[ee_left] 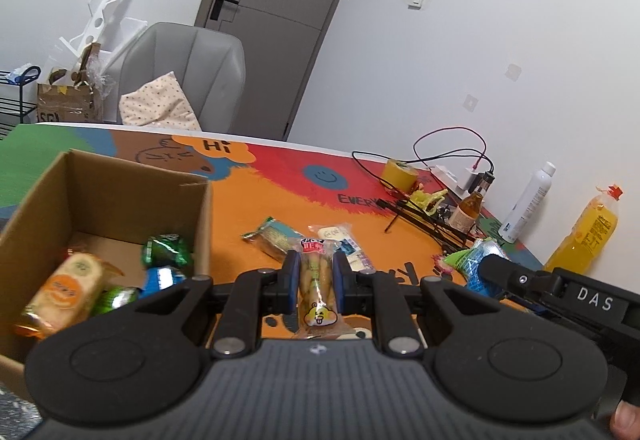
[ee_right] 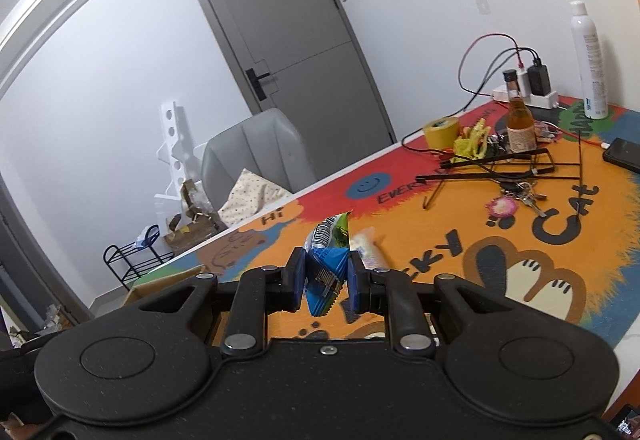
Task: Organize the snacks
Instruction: 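Carry the yellow stick snack with left tool while right tool carries the blue snack to the box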
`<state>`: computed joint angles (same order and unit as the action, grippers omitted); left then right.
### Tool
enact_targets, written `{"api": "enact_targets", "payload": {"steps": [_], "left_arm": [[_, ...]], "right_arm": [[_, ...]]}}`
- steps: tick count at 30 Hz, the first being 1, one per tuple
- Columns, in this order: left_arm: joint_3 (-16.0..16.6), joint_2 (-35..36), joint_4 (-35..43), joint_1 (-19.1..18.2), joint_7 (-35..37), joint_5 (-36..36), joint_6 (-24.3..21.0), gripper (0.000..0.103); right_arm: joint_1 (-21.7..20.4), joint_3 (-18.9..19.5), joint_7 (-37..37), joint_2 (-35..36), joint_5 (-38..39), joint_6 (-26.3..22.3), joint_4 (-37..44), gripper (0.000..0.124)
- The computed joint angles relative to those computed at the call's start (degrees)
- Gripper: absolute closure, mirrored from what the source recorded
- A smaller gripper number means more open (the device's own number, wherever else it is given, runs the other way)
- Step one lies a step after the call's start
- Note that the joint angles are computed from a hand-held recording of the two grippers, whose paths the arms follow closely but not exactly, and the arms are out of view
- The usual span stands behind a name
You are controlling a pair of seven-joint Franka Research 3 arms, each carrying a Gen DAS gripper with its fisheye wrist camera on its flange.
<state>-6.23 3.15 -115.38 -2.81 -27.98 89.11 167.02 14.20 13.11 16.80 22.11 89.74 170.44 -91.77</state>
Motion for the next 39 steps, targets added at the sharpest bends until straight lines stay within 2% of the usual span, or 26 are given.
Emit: {"api": "enact_targets", "payload": {"steps": [15, 20, 29, 39], "left_arm": [[0.1, -11.1, -10.0, 4.7, -5.6, 5.0, 0.4, 0.087], [0.4, -13.3, -12.8, 6.1, -6.1, 4.9, 0.6, 0.087], [0.8, -14.7, -15.1, 8.4, -4.1, 2.5, 0.1, 0.087], [1.2, -16.3, -17.1, 10.8, -2.7, 0.6, -0.9, 0.087]], "right_arm": [[4.2, -0.4, -6.6, -3.8, 5.0, 0.2, -2.4, 0.104], [5.8, -0.3, -4.6, -3.4, 1.7, -0.1, -2.3, 0.104], [6.0, 1.8, -0.7, -1.0, -3.5, -1.3, -0.2, 0.104], [5.6, 3.5, 1.9, 1.7, -7.3, -6.1, 2.2, 0.104]]}}
